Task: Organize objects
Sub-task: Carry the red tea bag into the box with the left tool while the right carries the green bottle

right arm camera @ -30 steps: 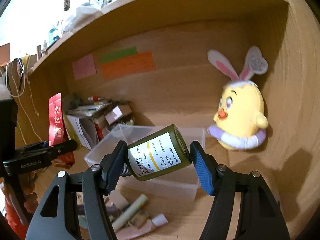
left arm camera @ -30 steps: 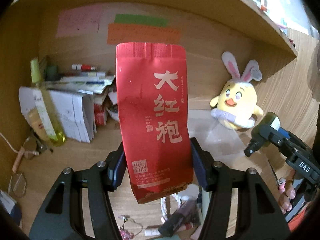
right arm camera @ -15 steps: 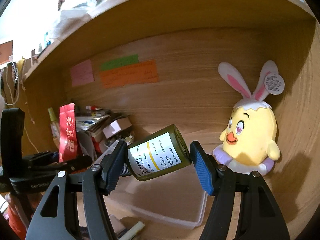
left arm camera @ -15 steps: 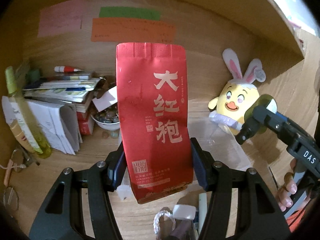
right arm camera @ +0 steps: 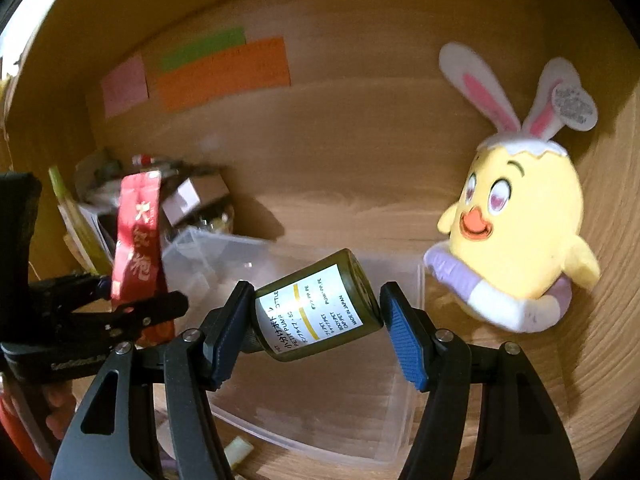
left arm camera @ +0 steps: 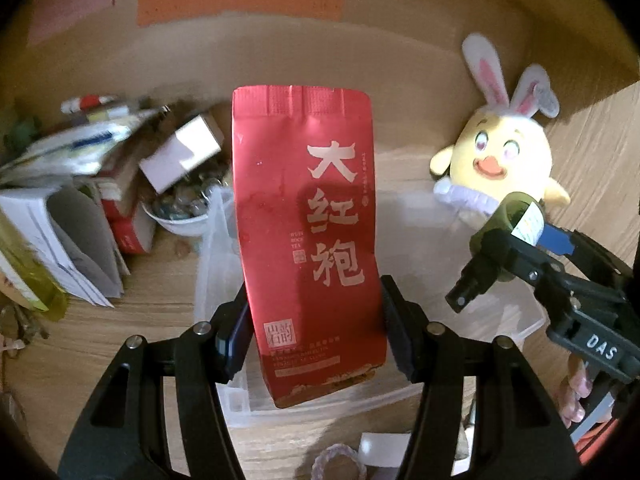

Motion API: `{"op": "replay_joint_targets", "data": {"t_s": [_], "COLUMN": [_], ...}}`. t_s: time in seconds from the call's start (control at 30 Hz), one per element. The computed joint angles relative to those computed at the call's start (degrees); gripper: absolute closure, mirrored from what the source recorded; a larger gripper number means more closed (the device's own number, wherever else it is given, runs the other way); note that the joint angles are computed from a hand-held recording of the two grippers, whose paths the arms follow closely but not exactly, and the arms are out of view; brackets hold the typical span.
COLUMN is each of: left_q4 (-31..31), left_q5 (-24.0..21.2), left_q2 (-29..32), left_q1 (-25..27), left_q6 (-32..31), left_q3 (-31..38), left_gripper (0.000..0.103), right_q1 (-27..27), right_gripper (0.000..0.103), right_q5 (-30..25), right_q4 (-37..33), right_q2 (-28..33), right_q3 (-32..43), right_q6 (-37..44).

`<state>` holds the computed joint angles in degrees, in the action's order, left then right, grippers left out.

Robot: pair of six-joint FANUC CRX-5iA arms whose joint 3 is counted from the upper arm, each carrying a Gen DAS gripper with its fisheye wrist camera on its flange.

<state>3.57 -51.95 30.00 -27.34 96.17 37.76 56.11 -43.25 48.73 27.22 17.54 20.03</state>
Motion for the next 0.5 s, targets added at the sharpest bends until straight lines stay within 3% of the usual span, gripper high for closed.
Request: {"op": "replay_joint_targets", "data": {"t_s": [0.2,0.5], "left_q4": [4.1,4.3], "left_q5": [-1.7,-2.6], "left_q2": [2.4,3.0], "left_q1": [0.5,0.7], "left_q6": [-3.8,-6.0], "left_q3": [1.5,2.4], "left_gripper": [0.045,0.045], "right_q1": [0.0,0.2], "right_gripper": [0.041,0.042], "right_q5": [-3.6,-7.1], "right_q4": [-5.7,-11.1], "right_q2": [2.8,5.1], "right_q3": [4.9,9.2], "right_q6": [5.7,10.8]}}
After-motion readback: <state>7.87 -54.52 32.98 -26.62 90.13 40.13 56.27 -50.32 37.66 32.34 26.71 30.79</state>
